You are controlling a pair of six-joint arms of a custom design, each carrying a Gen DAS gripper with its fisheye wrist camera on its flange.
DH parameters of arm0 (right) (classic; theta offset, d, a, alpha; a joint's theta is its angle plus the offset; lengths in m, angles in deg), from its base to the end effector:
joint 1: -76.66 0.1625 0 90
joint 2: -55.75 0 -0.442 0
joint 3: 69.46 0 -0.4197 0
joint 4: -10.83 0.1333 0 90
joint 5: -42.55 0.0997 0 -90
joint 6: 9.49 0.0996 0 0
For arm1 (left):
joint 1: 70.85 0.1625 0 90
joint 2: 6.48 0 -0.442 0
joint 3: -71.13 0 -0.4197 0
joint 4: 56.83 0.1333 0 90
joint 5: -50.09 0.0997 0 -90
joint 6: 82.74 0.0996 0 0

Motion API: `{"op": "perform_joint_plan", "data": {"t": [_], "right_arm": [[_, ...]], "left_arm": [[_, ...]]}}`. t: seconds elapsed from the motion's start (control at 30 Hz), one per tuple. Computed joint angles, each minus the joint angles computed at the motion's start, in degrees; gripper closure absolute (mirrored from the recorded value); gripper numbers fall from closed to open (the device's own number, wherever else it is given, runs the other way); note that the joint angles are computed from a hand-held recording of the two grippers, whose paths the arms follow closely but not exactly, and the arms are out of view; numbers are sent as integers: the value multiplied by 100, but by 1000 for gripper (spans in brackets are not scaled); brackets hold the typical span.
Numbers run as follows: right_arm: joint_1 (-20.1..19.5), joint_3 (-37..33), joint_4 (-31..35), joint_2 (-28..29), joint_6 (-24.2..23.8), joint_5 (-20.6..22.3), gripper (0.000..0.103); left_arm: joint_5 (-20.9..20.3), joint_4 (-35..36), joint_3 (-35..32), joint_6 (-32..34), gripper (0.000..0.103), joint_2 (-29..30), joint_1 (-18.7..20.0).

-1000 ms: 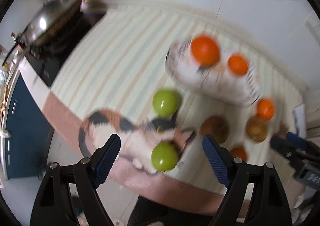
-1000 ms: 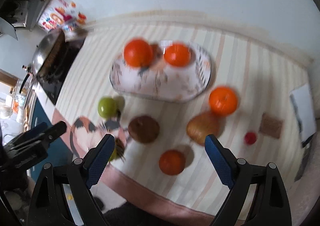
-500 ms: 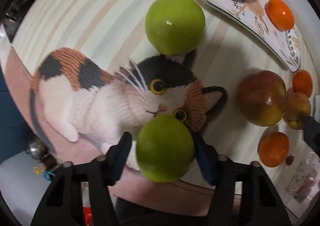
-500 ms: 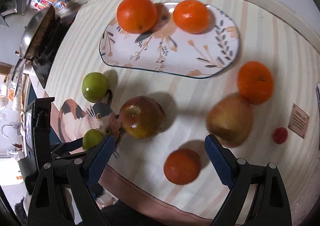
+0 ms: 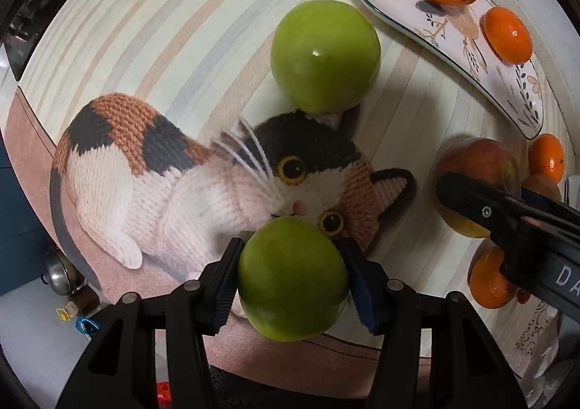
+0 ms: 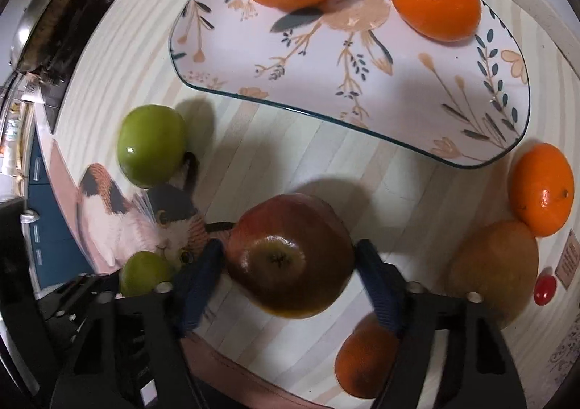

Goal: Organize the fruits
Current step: 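Place the green apple and red apple onto the plate with both grippers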

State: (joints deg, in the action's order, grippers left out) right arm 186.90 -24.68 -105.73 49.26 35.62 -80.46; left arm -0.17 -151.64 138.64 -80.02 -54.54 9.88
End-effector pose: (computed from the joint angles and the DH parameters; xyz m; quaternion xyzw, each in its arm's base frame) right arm 0.3679 -0.7694 -0.1497 -0.1770 -0.9377 0.0701 0.2908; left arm 0.0706 -0.7900 0.2522 0.1405 0.9232 0.1004 0.3434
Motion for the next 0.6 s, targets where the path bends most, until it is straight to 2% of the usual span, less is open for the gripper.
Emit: {"op": "perform_joint_plan", "data": {"t": [0.2, 0.43, 0.6], "right_arm": [[-5, 308, -328, -154, 30, 2, 31], [125, 1022, -1172, -670, 24, 23, 31], [174, 1355, -1642, -1065, 20, -194, 31]], "left_arm": [[-67, 71, -166, -7, 51, 66, -89], [-521, 247, -600, 131, 51, 21, -312], [-939, 556, -1548, 293, 51, 445, -515]]}}
